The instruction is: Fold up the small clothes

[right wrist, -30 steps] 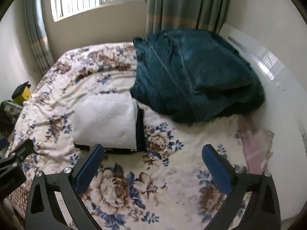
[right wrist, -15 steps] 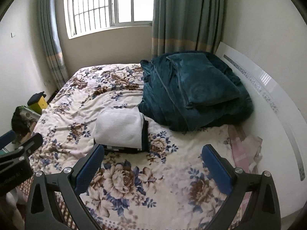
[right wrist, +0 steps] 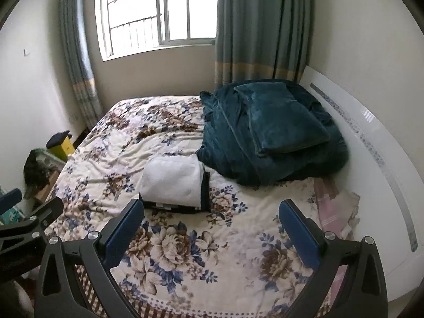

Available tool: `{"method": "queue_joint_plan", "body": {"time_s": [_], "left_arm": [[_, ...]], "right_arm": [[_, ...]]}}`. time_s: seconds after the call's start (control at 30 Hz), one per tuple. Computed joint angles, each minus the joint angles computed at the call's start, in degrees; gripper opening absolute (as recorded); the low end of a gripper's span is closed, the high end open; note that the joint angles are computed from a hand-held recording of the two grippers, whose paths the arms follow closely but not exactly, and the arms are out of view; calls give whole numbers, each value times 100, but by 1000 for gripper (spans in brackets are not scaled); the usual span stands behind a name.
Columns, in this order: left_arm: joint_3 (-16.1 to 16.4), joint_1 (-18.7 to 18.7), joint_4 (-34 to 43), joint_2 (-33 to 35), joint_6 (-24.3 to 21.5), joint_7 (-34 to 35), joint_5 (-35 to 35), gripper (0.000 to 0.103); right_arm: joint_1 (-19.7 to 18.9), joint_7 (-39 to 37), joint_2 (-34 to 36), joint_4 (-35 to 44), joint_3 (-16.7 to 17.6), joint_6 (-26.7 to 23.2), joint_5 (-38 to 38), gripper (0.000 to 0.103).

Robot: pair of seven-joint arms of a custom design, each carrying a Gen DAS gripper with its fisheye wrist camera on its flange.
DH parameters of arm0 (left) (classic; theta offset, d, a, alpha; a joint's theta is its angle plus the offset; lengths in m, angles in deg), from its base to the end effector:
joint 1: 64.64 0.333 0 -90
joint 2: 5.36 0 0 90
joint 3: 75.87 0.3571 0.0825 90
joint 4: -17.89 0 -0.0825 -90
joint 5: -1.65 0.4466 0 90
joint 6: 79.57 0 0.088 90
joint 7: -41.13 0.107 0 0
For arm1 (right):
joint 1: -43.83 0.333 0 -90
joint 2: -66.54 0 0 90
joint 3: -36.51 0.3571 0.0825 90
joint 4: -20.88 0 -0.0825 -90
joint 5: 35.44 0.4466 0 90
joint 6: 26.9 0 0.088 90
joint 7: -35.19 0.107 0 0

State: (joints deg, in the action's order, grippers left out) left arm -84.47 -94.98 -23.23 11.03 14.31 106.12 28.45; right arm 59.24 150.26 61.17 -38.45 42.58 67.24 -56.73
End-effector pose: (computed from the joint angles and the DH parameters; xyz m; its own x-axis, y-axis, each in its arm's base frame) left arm 0.5437 -0.3431 0.9364 -0.0756 -0.9953 -0.0601 -0.7276 0.0962 -0.6792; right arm 0.4706 0.1529 1.0064 -0.1698 -0.9855 0.0030 -0.6958 0.1177 -0.7085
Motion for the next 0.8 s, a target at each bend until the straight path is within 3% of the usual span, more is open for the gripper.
{"method": "queue_joint_plan", "body": {"time_s": [0.1,0.8], "left_arm": [[32,-66,105,54,-72,-40,112,103],[148,-211,575,319,-267,15,66,103]], "right_arm": [[6,-198,190,288,-36,-122,109,103],[-12,-209,284,398,-137,-89,261,103]]}}
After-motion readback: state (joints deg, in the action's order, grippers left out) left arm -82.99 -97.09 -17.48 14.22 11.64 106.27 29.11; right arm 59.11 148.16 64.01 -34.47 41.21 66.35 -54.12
